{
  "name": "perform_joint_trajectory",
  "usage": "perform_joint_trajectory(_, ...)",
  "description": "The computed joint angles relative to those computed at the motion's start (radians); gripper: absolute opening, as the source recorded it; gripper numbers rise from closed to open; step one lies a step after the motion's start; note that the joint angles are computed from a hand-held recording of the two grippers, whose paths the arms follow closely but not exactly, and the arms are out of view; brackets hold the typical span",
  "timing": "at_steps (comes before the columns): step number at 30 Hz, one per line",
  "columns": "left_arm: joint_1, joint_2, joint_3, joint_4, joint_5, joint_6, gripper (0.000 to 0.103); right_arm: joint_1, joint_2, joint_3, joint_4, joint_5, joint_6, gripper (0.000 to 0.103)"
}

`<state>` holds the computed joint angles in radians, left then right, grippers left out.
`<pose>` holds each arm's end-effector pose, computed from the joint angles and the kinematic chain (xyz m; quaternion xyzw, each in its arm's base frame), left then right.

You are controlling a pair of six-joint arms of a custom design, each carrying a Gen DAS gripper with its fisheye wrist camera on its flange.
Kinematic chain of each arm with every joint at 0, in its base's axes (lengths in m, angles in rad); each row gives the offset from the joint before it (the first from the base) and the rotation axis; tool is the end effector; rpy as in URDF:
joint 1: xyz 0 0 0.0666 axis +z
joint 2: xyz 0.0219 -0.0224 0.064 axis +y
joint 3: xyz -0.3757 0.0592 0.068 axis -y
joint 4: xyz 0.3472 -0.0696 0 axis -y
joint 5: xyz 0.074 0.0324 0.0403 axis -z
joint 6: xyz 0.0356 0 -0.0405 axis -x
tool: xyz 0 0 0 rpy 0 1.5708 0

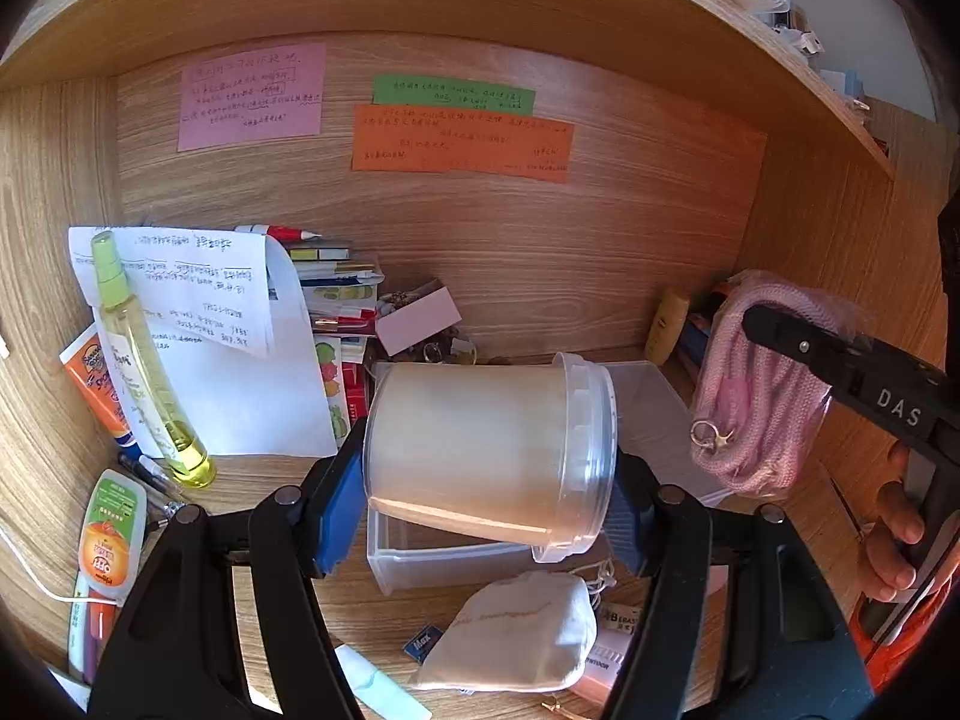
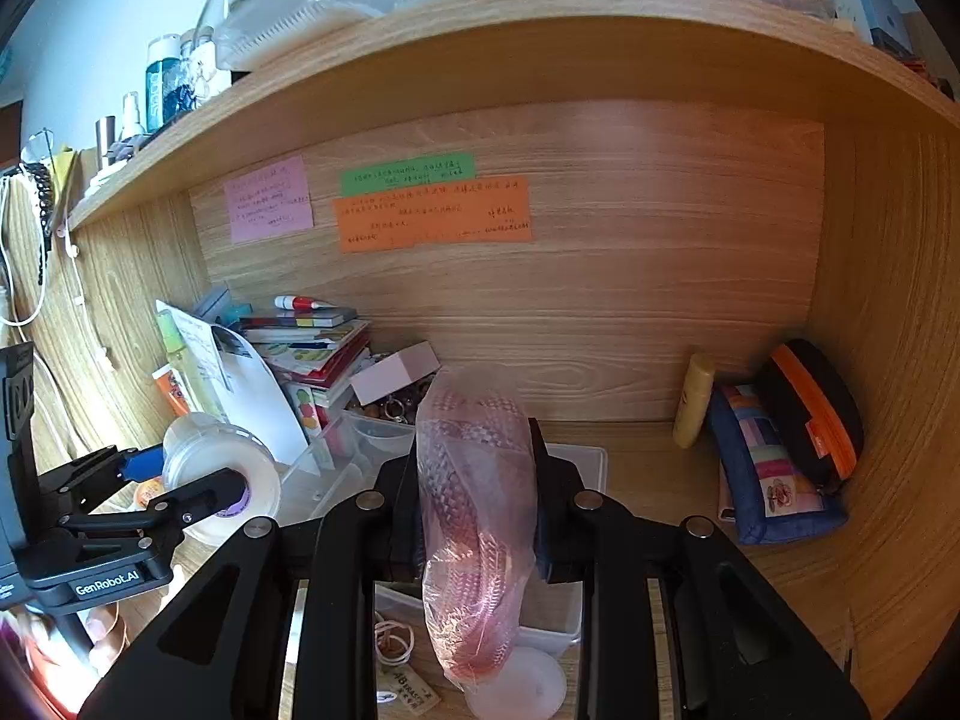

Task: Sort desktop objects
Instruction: 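Carry the cream tub and pink rope bag over the clear box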

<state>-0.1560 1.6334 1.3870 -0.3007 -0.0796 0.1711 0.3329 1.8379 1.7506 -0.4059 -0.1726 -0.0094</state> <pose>0.5372 -0.0820 0.3595 -0.0261 0.8710 -0.0455 0.4885 0.5921 0.2108 0.3929 -0.1814 0.8368 0.1600 0.4911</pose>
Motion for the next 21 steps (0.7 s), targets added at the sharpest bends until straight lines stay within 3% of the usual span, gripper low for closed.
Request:
perform_joint_trajectory(11,0.011,0.165,0.165,-0.118,0.005,-0.010,0.066,-0.017,0.170,0.180,-0.144,0.013,-0.011,0.023)
perform_joint_trajectory(21,-0.004,0.233,0.212,-0.158,-0.034,-0.053,0.066,-0.013,0.199,0.180,-0.143,0.051,0.013,0.022)
